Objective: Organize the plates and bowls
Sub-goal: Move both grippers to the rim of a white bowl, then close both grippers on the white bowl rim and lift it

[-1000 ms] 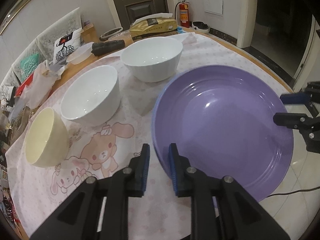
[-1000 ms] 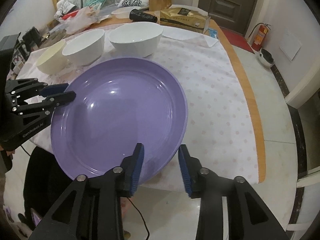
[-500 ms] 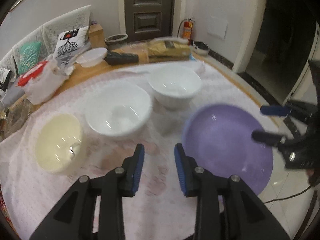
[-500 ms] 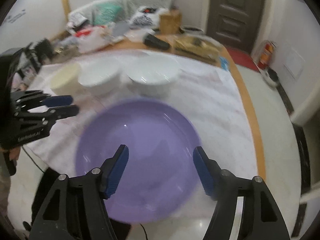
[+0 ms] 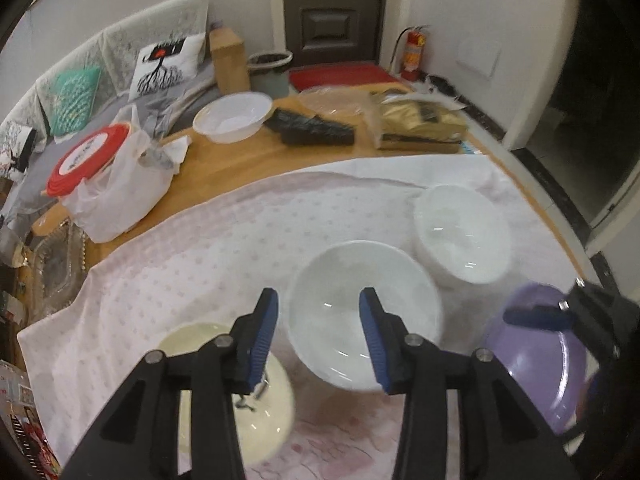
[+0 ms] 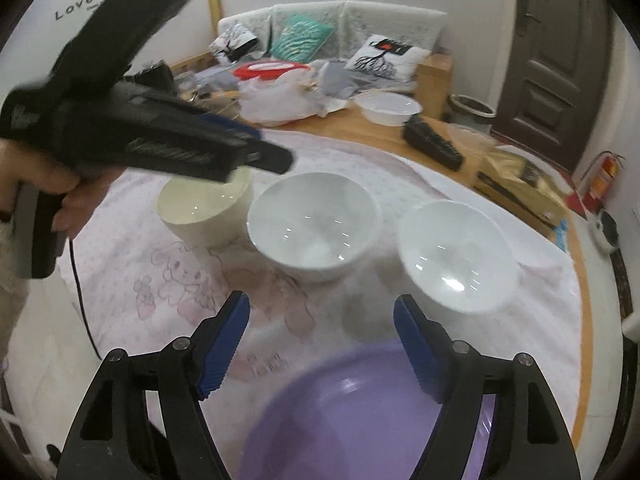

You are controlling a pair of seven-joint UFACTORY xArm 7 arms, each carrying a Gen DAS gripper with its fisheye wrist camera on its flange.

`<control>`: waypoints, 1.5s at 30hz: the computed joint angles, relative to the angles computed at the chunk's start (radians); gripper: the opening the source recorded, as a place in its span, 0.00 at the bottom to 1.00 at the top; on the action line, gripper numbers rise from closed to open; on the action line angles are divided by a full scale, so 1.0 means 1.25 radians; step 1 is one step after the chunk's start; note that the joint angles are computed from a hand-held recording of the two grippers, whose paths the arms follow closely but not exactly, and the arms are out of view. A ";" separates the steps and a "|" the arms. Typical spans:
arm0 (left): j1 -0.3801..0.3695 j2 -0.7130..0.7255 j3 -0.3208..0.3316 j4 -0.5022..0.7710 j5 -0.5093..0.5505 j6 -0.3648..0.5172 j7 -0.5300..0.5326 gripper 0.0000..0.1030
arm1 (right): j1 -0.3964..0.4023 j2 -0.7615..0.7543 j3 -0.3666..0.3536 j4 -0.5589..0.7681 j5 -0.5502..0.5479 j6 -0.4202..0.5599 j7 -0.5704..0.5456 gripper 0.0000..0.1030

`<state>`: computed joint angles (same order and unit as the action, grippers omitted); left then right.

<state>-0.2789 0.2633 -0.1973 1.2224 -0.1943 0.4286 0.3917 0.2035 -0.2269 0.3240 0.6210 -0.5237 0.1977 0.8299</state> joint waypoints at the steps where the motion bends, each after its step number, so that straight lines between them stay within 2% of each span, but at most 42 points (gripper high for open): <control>1: -0.007 0.019 0.011 0.021 0.019 0.012 -0.017 0.37 | 0.002 0.024 -0.004 0.014 0.007 -0.005 -0.006 0.72; 5: -0.001 0.103 0.016 0.118 0.029 0.084 -0.029 0.37 | 0.023 0.119 -0.036 0.073 0.021 -0.016 -0.018 0.73; 8: 0.002 0.129 0.013 0.142 0.034 0.096 -0.028 0.36 | 0.045 0.155 -0.063 0.096 -0.014 -0.011 0.009 0.74; 11: 0.002 0.143 0.013 0.152 0.039 0.101 -0.028 0.29 | 0.070 0.194 -0.091 0.129 -0.071 0.001 0.055 0.79; 13: -0.002 0.153 0.017 0.159 0.049 0.105 -0.031 0.21 | 0.087 0.206 -0.111 0.138 -0.077 0.000 0.061 0.79; 16: -0.003 0.162 0.013 0.162 0.053 0.105 -0.030 0.15 | 0.107 0.219 -0.131 0.147 -0.085 0.002 0.064 0.79; 21: 0.003 0.175 0.004 0.171 0.041 0.116 -0.016 0.12 | 0.126 0.239 -0.154 0.163 -0.088 0.006 0.072 0.79; 24: 0.003 0.176 0.004 0.176 0.037 0.123 -0.015 0.12 | 0.128 0.254 -0.156 0.169 -0.038 0.001 0.037 0.79; 29: 0.003 0.177 0.005 0.175 0.032 0.117 -0.012 0.12 | 0.137 0.277 -0.171 0.182 -0.003 -0.007 0.011 0.79; 37: 0.000 0.171 0.007 0.163 0.031 0.105 -0.020 0.11 | 0.172 0.288 -0.203 0.199 -0.065 0.009 0.076 0.80; 40: -0.007 0.161 0.013 0.146 0.045 0.088 -0.030 0.12 | 0.183 0.282 -0.215 0.197 -0.120 0.009 0.133 0.79; 45: 0.005 0.137 0.002 0.123 0.033 0.072 -0.018 0.12 | 0.172 0.261 -0.209 0.180 -0.152 -0.012 0.177 0.79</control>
